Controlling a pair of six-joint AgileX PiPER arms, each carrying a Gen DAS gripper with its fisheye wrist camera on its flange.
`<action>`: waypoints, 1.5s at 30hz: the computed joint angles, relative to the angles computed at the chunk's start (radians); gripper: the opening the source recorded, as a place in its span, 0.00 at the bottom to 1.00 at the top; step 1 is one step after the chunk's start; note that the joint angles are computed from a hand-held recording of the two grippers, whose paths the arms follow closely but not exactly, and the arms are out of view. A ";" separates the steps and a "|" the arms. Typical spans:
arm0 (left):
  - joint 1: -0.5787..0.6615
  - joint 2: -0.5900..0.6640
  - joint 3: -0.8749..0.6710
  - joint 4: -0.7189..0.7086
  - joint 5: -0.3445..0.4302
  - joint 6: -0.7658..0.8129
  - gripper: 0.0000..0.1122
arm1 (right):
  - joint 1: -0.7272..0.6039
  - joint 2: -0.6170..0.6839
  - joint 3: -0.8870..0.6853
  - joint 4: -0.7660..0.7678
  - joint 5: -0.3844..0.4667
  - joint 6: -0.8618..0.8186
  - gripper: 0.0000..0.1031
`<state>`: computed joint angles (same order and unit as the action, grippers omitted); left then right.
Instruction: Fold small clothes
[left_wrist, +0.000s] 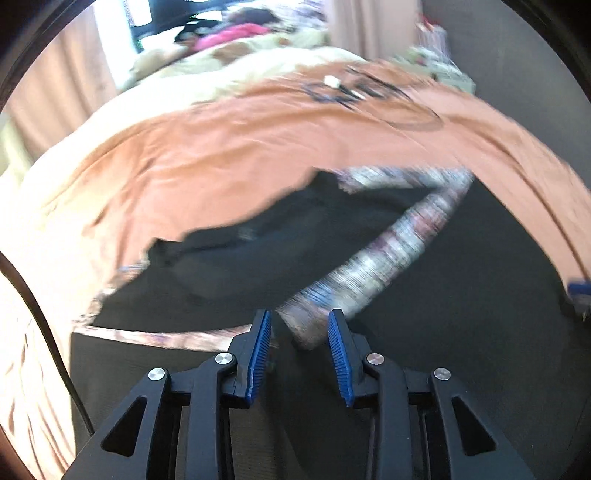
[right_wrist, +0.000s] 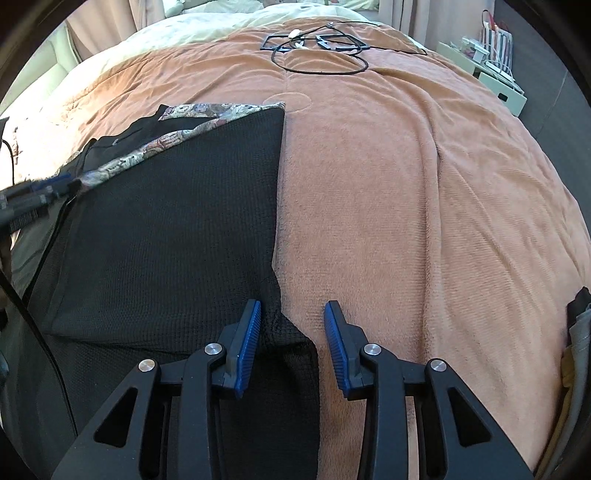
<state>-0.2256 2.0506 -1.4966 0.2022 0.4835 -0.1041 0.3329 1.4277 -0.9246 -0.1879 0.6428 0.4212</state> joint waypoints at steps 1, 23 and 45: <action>0.028 -0.004 -0.010 -0.034 0.004 0.025 0.31 | 0.000 -0.002 0.003 0.000 -0.002 -0.001 0.32; 0.048 -0.003 0.072 -0.612 0.130 0.479 0.04 | 0.045 -0.063 0.001 -0.025 0.092 0.065 0.33; 0.270 -0.439 0.358 -0.655 0.278 0.554 0.32 | 0.145 -0.540 0.134 0.046 0.340 0.109 0.58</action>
